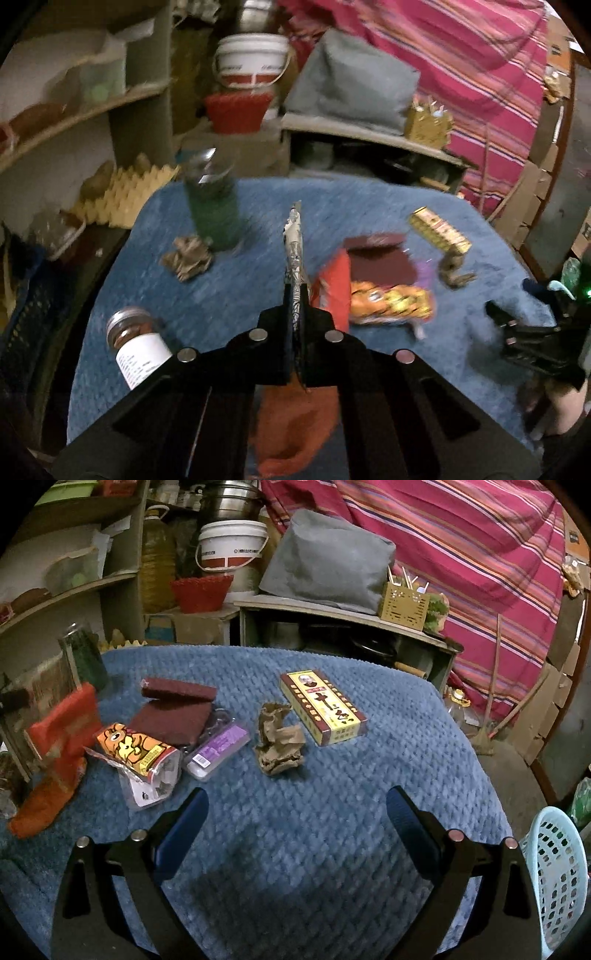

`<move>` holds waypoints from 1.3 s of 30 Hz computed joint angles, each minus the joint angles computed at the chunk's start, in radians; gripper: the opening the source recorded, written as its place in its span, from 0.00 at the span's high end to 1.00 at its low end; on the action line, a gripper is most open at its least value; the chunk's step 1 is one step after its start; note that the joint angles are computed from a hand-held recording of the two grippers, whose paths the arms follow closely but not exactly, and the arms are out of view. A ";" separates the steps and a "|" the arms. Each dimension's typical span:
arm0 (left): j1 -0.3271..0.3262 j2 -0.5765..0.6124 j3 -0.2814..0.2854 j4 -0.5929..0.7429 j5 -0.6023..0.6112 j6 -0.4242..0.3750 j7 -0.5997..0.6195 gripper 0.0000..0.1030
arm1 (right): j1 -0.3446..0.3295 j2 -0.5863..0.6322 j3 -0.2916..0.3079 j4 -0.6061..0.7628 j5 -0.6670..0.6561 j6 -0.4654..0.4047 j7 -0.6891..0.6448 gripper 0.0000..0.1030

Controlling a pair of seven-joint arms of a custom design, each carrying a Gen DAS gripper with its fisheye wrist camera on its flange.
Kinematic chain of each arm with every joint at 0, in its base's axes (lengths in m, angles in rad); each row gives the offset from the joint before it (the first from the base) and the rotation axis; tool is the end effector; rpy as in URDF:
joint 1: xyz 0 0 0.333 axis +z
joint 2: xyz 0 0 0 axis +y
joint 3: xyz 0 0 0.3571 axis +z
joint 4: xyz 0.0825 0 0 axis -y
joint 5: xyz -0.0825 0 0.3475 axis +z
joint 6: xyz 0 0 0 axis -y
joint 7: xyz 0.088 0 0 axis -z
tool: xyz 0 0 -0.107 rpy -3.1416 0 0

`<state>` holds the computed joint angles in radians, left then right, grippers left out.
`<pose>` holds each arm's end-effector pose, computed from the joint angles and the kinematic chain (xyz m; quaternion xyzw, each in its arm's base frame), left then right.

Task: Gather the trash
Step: 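Reach the left gripper to the red packet and newspaper by the jar, then grasp the crumpled brown paper with the right gripper while the left holds the newspaper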

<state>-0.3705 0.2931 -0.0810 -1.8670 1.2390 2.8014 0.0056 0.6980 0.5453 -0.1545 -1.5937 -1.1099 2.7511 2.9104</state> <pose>0.5531 -0.3119 0.4685 -0.6544 0.6182 -0.3322 0.2815 0.5793 0.4195 0.4226 -0.6895 0.5729 -0.3257 0.3003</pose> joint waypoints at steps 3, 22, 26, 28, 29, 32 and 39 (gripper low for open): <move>-0.023 0.000 -0.007 0.033 0.015 -0.031 -0.005 1.00 | -0.003 -0.002 -0.005 -0.003 0.000 -0.009 0.007 0.08; -0.030 0.034 0.000 0.049 0.046 -0.106 -0.068 1.00 | -0.147 0.220 0.141 0.285 0.502 -0.061 -0.495 0.56; -0.019 0.029 -0.002 0.036 0.043 -0.104 -0.081 1.00 | -0.127 0.210 0.104 0.256 0.549 -0.008 -0.518 0.81; -0.020 0.026 -0.008 0.034 0.032 -0.111 -0.072 1.00 | -0.112 0.180 0.071 0.204 0.561 0.048 -0.504 0.81; -0.023 0.023 -0.008 0.033 0.035 -0.117 -0.074 1.00 | -0.096 0.162 0.044 0.175 0.559 0.075 -0.489 0.82; -0.042 0.014 -0.016 0.036 0.056 -0.149 -0.090 1.00 | -0.047 0.121 -0.033 0.110 0.544 0.129 -0.471 0.82; -0.063 -0.023 -0.045 0.035 0.080 -0.195 -0.115 1.00 | 0.002 0.012 -0.110 -0.039 0.486 0.190 -0.437 0.82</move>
<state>-0.4334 0.2703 -0.1263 -1.8322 1.3189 2.6061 -0.1092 0.7002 0.5575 -0.2644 -1.6326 -0.6239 2.9415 2.4738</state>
